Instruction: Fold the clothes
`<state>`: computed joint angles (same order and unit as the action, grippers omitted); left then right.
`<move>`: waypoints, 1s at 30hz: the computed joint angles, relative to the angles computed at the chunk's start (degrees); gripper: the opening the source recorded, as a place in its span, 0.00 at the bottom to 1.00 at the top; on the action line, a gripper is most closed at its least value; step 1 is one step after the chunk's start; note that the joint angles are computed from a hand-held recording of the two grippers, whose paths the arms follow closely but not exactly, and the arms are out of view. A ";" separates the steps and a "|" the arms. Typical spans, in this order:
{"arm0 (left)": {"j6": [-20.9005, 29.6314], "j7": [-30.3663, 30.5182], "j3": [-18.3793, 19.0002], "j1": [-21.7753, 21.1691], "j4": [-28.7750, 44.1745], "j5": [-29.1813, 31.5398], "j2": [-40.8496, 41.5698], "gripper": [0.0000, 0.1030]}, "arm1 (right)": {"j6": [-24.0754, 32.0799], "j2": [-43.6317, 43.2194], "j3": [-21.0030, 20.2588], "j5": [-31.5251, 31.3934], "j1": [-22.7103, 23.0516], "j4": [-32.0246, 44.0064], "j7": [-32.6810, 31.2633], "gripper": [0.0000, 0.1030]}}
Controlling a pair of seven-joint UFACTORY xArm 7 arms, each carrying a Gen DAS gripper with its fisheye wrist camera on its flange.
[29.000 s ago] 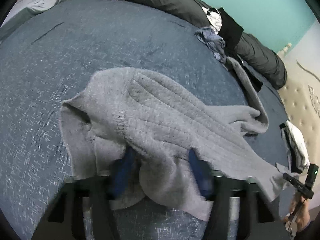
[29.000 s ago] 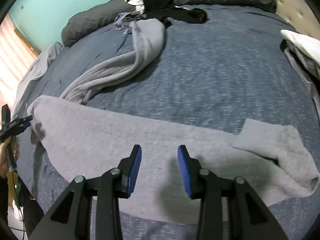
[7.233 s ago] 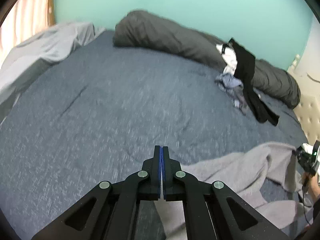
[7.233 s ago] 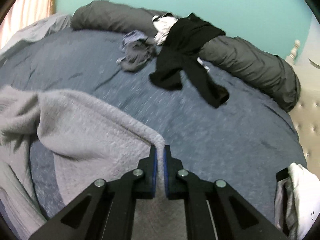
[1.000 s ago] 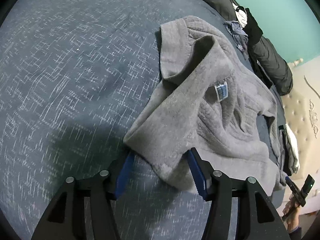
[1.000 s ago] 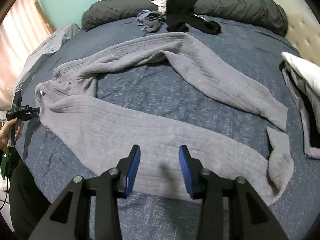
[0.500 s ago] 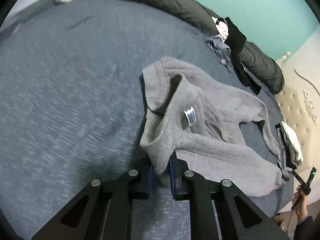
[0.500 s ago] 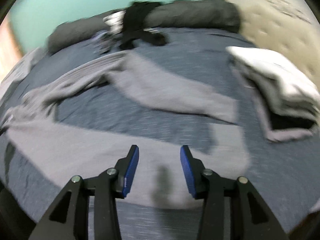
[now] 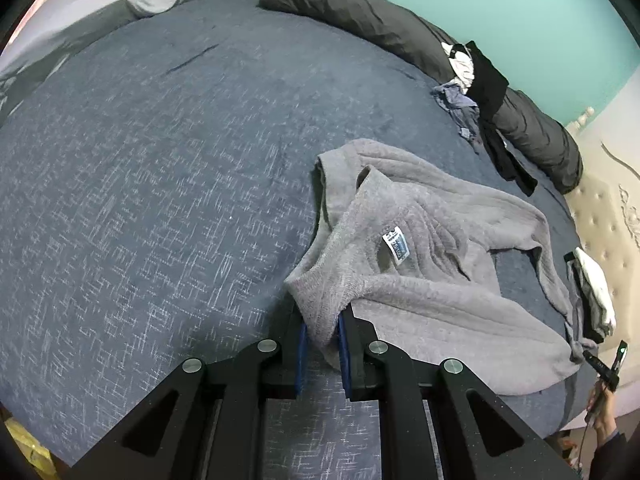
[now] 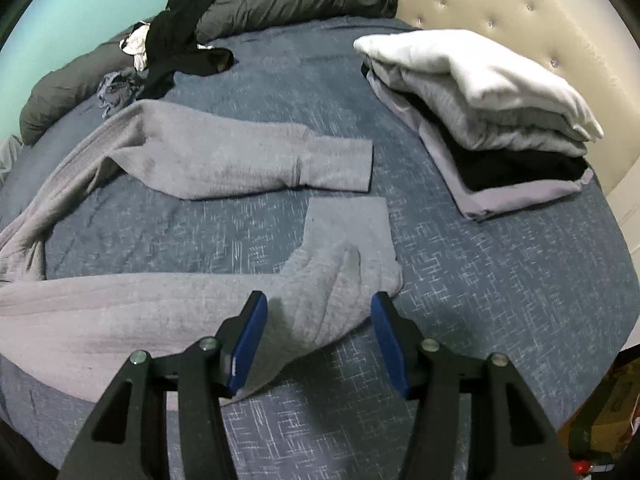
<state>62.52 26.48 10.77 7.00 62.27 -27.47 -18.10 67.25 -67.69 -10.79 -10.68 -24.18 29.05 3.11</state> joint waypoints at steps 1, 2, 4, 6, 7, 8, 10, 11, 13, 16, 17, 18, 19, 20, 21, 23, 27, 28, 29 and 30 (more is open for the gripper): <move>-0.16 -0.18 -0.09 0.03 -0.15 0.07 0.13 0.13 | -0.34 0.60 0.25 0.14 0.09 -0.14 0.34 0.53; -0.19 -0.07 -0.08 0.05 -0.22 0.14 0.17 0.13 | -0.72 1.25 0.55 0.29 0.22 -0.24 0.72 0.53; -0.22 0.15 -0.08 0.10 -0.36 0.29 0.26 0.13 | -1.51 3.71 1.67 -0.11 0.68 -0.23 1.10 0.53; 0.08 0.32 -0.05 0.22 -0.33 0.62 0.03 0.13 | -1.73 6.31 2.88 -0.91 1.33 -0.22 0.98 0.53; 0.03 0.50 -0.12 0.18 -0.28 0.77 0.08 0.13 | -1.65 7.66 3.42 -1.36 1.74 -0.27 0.73 0.53; -0.02 0.68 -0.19 0.14 -0.22 0.92 0.14 0.13 | -1.58 9.07 3.97 -1.82 2.15 -0.28 0.51 0.53; -0.19 0.84 -0.36 0.10 -0.31 1.24 0.23 0.13 | -1.31 10.84 5.45 -3.66 2.58 -0.79 -0.07 0.49; -0.28 0.92 -0.43 0.07 -0.36 1.40 0.28 0.13 | -1.20 11.18 5.75 -4.32 2.75 -1.07 -0.31 0.42; -0.46 1.08 -0.59 0.02 -0.46 1.72 0.37 0.13 | -0.98 10.89 5.41 -5.02 2.60 -1.14 -0.53 0.18; -0.74 1.10 -0.68 0.01 -0.85 1.97 0.01 0.13 | -1.57 8.38 4.12 -5.64 2.06 -0.80 -1.26 0.07; -0.83 1.10 -0.69 0.00 -1.01 2.07 -0.16 0.13 | -2.20 6.85 3.37 -5.70 1.82 -0.54 -1.78 0.07; -0.91 1.09 -0.69 -0.01 -1.16 2.17 -0.34 0.13 | -2.84 5.06 2.28 -5.42 1.55 0.01 -2.39 0.07; -0.99 1.07 -0.60 0.01 -1.23 2.16 -0.44 0.13 | -3.47 3.52 0.97 -4.63 1.54 0.59 -3.08 0.06; -0.94 0.99 -0.43 0.03 -1.35 1.96 -0.64 0.13 | -3.94 1.63 -0.64 -3.46 1.49 1.22 -3.78 0.06; -0.88 0.92 -0.26 0.06 -1.47 1.75 -0.85 0.13 | -4.36 -0.26 -2.29 -2.13 1.38 2.01 -4.41 0.06; -0.77 0.85 -0.15 0.10 -1.91 1.83 -1.43 0.13 | -4.93 -2.55 -4.78 0.05 1.02 3.46 -5.40 0.06; -0.41 0.65 0.21 0.23 -2.11 2.12 -1.83 0.13 | -3.46 -6.71 -8.65 0.82 -2.21 1.62 -7.98 0.06; -0.24 0.59 0.27 0.28 -2.10 2.23 -1.82 0.13 | -3.05 -6.97 -9.56 0.92 -3.28 0.87 -8.18 0.06; -0.15 0.57 0.20 0.31 -2.26 2.49 -1.95 0.13 | -2.48 -7.25 -10.26 0.80 -4.60 0.08 -8.38 0.06; -0.01 0.56 0.13 0.31 -2.35 2.77 -2.00 0.13 | -1.86 -7.50 -10.88 0.54 -6.01 -0.72 -8.61 0.07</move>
<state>62.51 27.04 10.90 7.31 59.92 -24.69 -20.10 65.38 -75.19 -21.67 -10.13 -30.19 28.33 -5.50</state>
